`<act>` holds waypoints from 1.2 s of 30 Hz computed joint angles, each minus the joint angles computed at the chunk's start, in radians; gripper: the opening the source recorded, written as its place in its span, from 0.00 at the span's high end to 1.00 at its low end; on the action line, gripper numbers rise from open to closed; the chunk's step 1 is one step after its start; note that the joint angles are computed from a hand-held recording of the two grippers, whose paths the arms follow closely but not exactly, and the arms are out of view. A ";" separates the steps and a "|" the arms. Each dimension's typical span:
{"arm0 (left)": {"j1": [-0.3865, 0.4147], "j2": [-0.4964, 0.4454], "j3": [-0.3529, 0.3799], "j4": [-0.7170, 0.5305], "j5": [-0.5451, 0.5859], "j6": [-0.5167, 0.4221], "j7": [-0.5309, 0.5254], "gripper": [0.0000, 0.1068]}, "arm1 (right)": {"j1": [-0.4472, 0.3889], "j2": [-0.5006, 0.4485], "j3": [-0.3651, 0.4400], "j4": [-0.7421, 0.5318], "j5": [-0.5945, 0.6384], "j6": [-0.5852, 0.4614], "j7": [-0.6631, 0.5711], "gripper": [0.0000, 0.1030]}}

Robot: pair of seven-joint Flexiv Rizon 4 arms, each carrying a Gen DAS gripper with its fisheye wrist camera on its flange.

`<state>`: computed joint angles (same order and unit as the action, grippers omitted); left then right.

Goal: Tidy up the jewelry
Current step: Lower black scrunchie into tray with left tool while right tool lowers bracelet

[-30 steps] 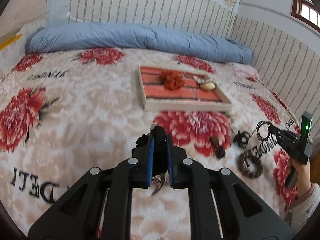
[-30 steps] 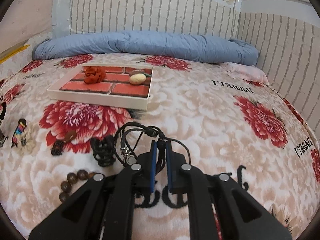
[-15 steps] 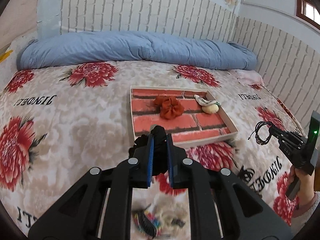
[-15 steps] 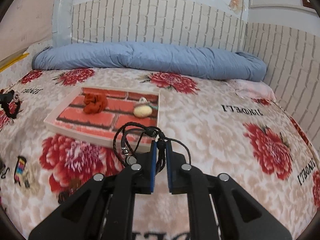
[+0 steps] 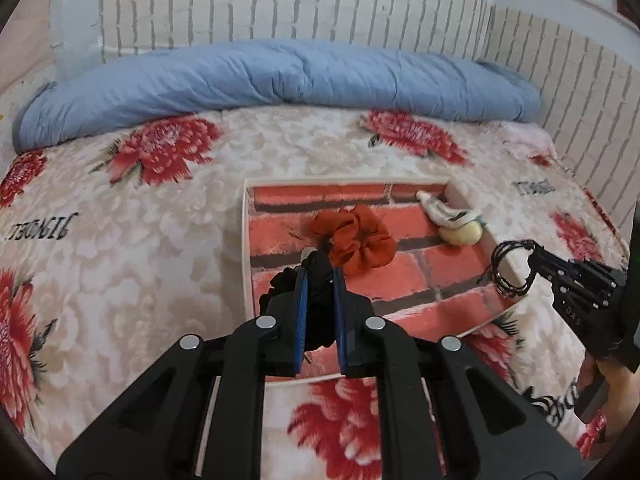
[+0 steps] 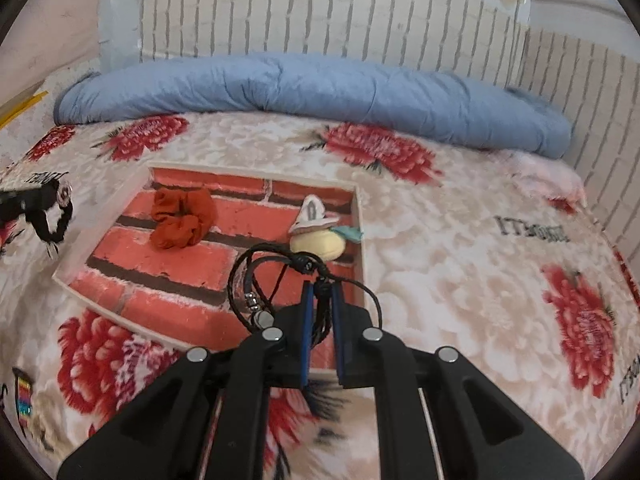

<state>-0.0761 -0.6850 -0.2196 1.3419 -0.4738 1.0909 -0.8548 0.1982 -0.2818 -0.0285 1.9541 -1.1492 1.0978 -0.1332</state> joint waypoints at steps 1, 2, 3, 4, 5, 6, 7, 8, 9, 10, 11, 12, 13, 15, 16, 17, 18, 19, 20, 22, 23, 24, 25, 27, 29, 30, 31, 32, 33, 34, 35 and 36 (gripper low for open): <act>-0.010 -0.016 0.012 -0.023 0.012 -0.016 -0.014 0.90 | 0.001 -0.018 0.001 -0.017 0.018 -0.008 -0.020 0.91; -0.022 -0.038 0.026 -0.054 0.028 -0.038 -0.031 0.90 | 0.000 -0.040 0.003 -0.039 0.052 -0.014 -0.053 0.91; -0.035 -0.060 0.042 -0.090 0.047 -0.066 -0.051 0.90 | -0.002 -0.057 0.005 -0.057 0.093 -0.012 -0.082 0.91; -0.041 -0.074 0.050 -0.113 0.061 -0.085 -0.064 0.90 | -0.004 -0.079 0.008 -0.079 0.146 -0.014 -0.115 0.91; -0.055 -0.098 0.066 -0.153 0.083 -0.113 -0.084 0.90 | -0.002 -0.096 0.007 -0.099 0.188 -0.020 -0.145 0.91; -0.064 -0.114 0.075 -0.181 0.100 -0.129 -0.098 0.90 | 0.002 -0.109 0.004 -0.114 0.220 -0.028 -0.170 0.91; -0.069 -0.130 0.079 -0.206 0.113 -0.146 -0.107 0.90 | 0.008 -0.123 0.000 -0.131 0.251 -0.042 -0.197 0.91; -0.079 -0.152 0.090 -0.247 0.131 -0.174 -0.123 0.90 | 0.013 -0.133 -0.005 -0.143 0.273 -0.048 -0.215 0.91; -0.085 -0.170 0.096 -0.277 0.144 -0.190 -0.135 0.90 | 0.015 -0.145 -0.007 -0.157 0.301 -0.052 -0.239 0.91; -0.088 -0.182 0.098 -0.297 0.153 -0.203 -0.145 0.90 | 0.017 -0.151 -0.012 -0.164 0.320 -0.050 -0.251 0.91; -0.093 -0.201 0.104 -0.329 0.163 -0.227 -0.160 0.90 | 0.018 -0.161 -0.015 -0.175 0.345 -0.048 -0.265 0.91; -0.097 -0.215 0.108 -0.354 0.172 -0.242 -0.173 0.90 | 0.020 -0.166 -0.021 -0.181 0.361 -0.047 -0.272 0.91; -0.101 -0.231 0.112 -0.381 0.181 -0.257 -0.186 0.90 | 0.023 -0.175 -0.025 -0.191 0.379 -0.051 -0.282 0.91; -0.108 -0.267 0.121 -0.441 0.196 -0.291 -0.214 0.90 | 0.029 -0.192 -0.032 -0.211 0.405 -0.064 -0.308 0.91; -0.113 -0.294 0.130 -0.490 0.204 -0.324 -0.234 0.90 | 0.030 -0.199 -0.035 -0.223 0.417 -0.073 -0.323 0.91; -0.117 -0.314 0.137 -0.527 0.214 -0.346 -0.250 0.90 | 0.034 -0.208 -0.038 -0.234 0.426 -0.082 -0.337 0.91; -0.123 -0.340 0.148 -0.576 0.227 -0.374 -0.268 0.90 | 0.036 -0.215 -0.040 -0.244 0.435 -0.087 -0.349 0.91; -0.126 -0.363 0.152 -0.622 0.236 -0.405 -0.280 0.90 | 0.037 -0.221 -0.043 -0.252 0.443 -0.089 -0.359 0.91; -0.129 -0.384 0.154 -0.664 0.243 -0.430 -0.290 0.90 | 0.039 -0.228 -0.044 -0.263 0.452 -0.095 -0.373 0.91; -0.134 -0.423 0.159 -0.742 0.256 -0.484 -0.304 0.90 | 0.042 -0.241 -0.045 -0.282 0.466 -0.103 -0.399 0.91; -0.137 -0.440 0.162 -0.774 0.263 -0.503 -0.308 0.90 | 0.045 -0.244 -0.050 -0.285 0.468 -0.102 -0.400 0.91; -0.142 -0.461 0.169 -0.813 0.273 -0.526 -0.313 0.89 | 0.045 -0.245 -0.051 -0.286 0.475 -0.100 -0.404 0.91; -0.146 -0.475 0.174 -0.839 0.282 -0.540 -0.320 0.89 | 0.045 -0.248 -0.050 -0.289 0.484 -0.099 -0.410 0.91; -0.148 -0.485 0.176 -0.854 0.294 -0.551 -0.328 0.88 | 0.051 -0.250 -0.053 -0.290 0.487 -0.110 -0.423 0.91; -0.149 -0.471 0.174 -0.825 0.306 -0.526 -0.332 0.85 | 0.052 -0.251 -0.052 -0.288 0.492 -0.108 -0.436 0.91; -0.147 -0.457 0.169 -0.795 0.311 -0.506 -0.324 0.76 | 0.049 -0.250 -0.049 -0.287 0.501 -0.104 -0.442 0.91; -0.149 -0.442 0.173 -0.766 0.322 -0.478 -0.324 0.70 | 0.050 -0.249 -0.051 -0.283 0.502 -0.101 -0.443 0.91; -0.151 -0.432 0.179 -0.746 0.334 -0.453 -0.325 0.63 | 0.056 -0.246 -0.062 -0.274 0.488 -0.093 -0.434 0.91; -0.150 -0.425 0.178 -0.734 0.338 -0.439 -0.324 0.61 | 0.060 -0.243 -0.068 -0.267 0.477 -0.087 -0.427 0.90; -0.145 -0.416 0.170 -0.717 0.333 -0.428 -0.320 0.61 | 0.059 -0.241 -0.068 -0.262 0.476 -0.081 -0.429 0.90; -0.140 -0.411 0.163 -0.710 0.327 -0.424 -0.317 0.57 | 0.058 -0.237 -0.065 -0.258 0.477 -0.083 -0.434 0.90; -0.135 -0.395 0.155 -0.682 0.321 -0.402 -0.314 0.49 | 0.057 -0.234 -0.064 -0.255 0.478 -0.082 -0.435 0.88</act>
